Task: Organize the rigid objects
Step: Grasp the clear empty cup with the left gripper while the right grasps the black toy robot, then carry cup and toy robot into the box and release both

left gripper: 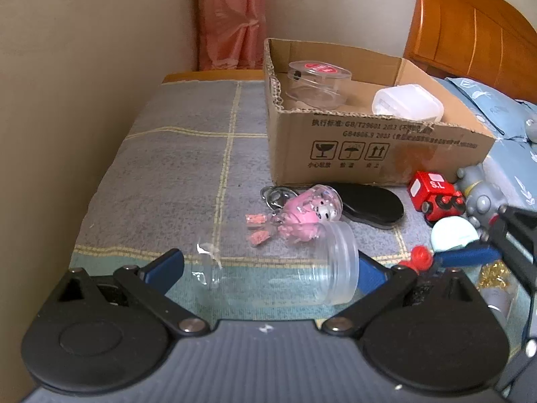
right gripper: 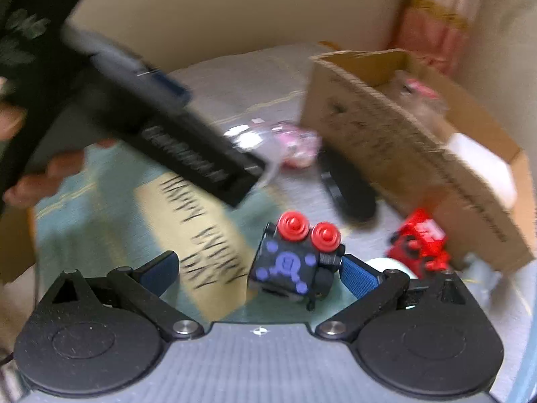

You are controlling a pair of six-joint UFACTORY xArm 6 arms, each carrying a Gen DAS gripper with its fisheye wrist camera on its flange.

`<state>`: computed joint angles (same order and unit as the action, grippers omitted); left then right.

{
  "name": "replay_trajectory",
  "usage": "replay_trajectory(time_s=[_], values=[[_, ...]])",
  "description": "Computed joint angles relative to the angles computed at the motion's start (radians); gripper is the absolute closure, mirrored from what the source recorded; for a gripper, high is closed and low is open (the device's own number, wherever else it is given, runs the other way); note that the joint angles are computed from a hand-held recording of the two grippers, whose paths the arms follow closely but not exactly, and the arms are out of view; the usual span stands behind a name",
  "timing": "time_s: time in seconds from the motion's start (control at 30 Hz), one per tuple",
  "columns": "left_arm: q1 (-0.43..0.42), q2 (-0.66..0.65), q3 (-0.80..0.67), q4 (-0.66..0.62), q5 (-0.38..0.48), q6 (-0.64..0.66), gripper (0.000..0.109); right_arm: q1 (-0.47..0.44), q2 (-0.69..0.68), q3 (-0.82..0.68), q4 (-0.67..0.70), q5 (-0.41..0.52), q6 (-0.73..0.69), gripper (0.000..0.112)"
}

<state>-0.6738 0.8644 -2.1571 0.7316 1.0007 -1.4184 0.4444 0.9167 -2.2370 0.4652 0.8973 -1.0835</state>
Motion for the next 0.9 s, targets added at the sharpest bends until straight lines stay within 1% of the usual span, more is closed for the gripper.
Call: replay_trajectory(time_s=[0.07,0.13,0.23,0.37,0.4,0.43,0.5,0.6,0.9], values=[[0.003,-0.006,0.015,0.003,-0.014,0.002,0.006,0.007,-0.011,0.029,-0.011,-0.044,0.014,0.009],[0.004,-0.009,0.023,0.007,-0.023,-0.001,0.006,0.009,0.009,0.003,-0.022,-0.056,0.057,0.01],[0.005,-0.021,0.047,0.025,-0.041,-0.016,0.008,0.007,0.035,-0.039,-0.025,-0.041,0.105,0.019],[0.006,-0.031,0.063,0.027,-0.058,-0.014,0.012,0.014,-0.005,0.031,-0.023,-0.103,0.106,0.034],[0.007,-0.036,0.072,0.026,-0.071,-0.013,0.016,0.015,-0.004,0.03,-0.029,-0.109,0.115,0.038],[0.008,-0.039,0.075,0.018,-0.078,-0.007,0.018,0.014,-0.014,0.047,-0.029,-0.12,0.12,0.039],[0.007,-0.038,0.072,0.014,-0.075,0.006,0.018,0.013,-0.02,0.058,-0.03,-0.131,0.131,0.046],[0.004,-0.039,0.066,0.008,-0.06,0.033,0.018,0.007,-0.024,0.061,-0.032,-0.126,0.154,0.054],[-0.014,-0.071,0.072,0.011,-0.03,0.126,0.018,-0.001,-0.062,0.108,-0.003,-0.147,0.13,0.055]])
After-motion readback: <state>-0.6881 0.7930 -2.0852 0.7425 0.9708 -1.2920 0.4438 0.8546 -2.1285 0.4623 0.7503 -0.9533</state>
